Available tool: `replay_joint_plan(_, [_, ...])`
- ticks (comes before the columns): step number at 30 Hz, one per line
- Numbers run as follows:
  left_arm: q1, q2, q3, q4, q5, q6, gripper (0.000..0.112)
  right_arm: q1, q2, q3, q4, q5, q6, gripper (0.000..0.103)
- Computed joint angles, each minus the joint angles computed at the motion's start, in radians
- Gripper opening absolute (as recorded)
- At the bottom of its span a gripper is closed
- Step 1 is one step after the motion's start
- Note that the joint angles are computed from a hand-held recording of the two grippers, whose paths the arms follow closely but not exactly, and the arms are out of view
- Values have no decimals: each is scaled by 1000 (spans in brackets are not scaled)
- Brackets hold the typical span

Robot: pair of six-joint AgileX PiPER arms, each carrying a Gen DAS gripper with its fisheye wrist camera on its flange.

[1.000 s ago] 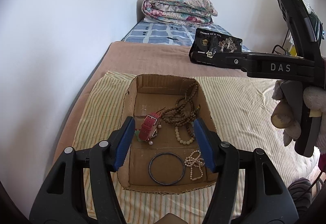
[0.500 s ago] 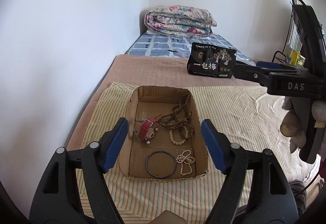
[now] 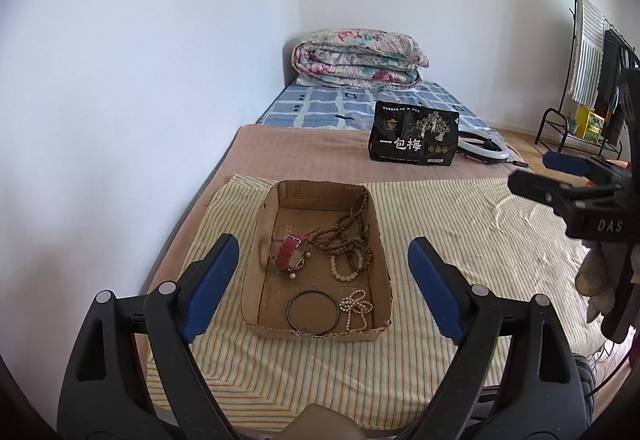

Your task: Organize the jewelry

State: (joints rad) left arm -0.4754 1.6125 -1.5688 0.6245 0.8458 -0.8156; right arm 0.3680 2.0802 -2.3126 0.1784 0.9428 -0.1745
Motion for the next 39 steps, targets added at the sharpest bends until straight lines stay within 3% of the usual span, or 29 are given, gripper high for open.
replay_joint_plan(6, [-25,-18,15,28,14,-52,96,-13,-161,291,-31,-127,-11,103])
replay_joint_plan(13, [-57,-19,6,84,61,-81,97,-44,-245,445,-16,-189,-3,103])
replay_joint_plan(16, [-65,-23,8,97,69,-93,102,-50,-261,478,-24,-204,5,103])
replay_joint_plan(29, [-108,-20,-8,158,150,-109,103,-53,-306,558,-68,-244,47,103])
replay_joint_plan(39, [-108,-22,-7,160,154,-113,103,-64,-325,585,-90,-252,63,103])
